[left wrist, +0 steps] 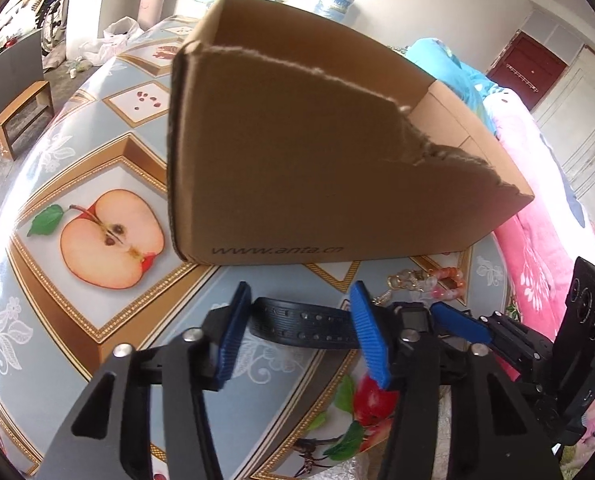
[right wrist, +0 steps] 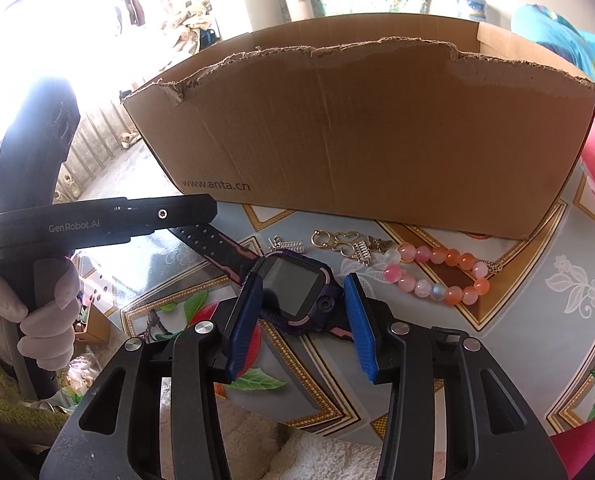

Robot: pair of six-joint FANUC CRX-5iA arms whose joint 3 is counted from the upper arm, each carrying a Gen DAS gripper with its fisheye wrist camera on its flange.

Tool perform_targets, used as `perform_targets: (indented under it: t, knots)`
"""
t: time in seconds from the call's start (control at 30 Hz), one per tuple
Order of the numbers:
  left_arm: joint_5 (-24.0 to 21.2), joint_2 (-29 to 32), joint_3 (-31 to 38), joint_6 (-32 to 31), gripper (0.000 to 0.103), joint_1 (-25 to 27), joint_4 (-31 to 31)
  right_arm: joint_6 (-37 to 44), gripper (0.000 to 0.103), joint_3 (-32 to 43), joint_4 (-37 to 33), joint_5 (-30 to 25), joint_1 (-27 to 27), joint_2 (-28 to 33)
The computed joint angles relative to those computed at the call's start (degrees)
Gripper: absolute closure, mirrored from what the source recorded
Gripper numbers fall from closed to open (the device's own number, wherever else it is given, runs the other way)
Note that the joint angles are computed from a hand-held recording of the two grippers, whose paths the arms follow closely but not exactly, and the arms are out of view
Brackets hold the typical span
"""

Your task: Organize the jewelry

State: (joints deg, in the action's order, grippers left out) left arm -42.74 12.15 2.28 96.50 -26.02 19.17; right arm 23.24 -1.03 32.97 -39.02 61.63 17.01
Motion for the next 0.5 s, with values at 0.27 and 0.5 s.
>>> perform_targets:
  t: [0.27,0.5]
  knots:
    - [-3.8,0.1,5.1,6.6,0.079,-3.9,-13.2,0.0,0.061,0.2,0.7,-0.4,0.1,0.4]
    - [-6.3,0.9,7.1,8.7,0.079,-5.6,-18.3,-1.2,0.062,-1.5,2.6,-2.3,1.4,-1.1]
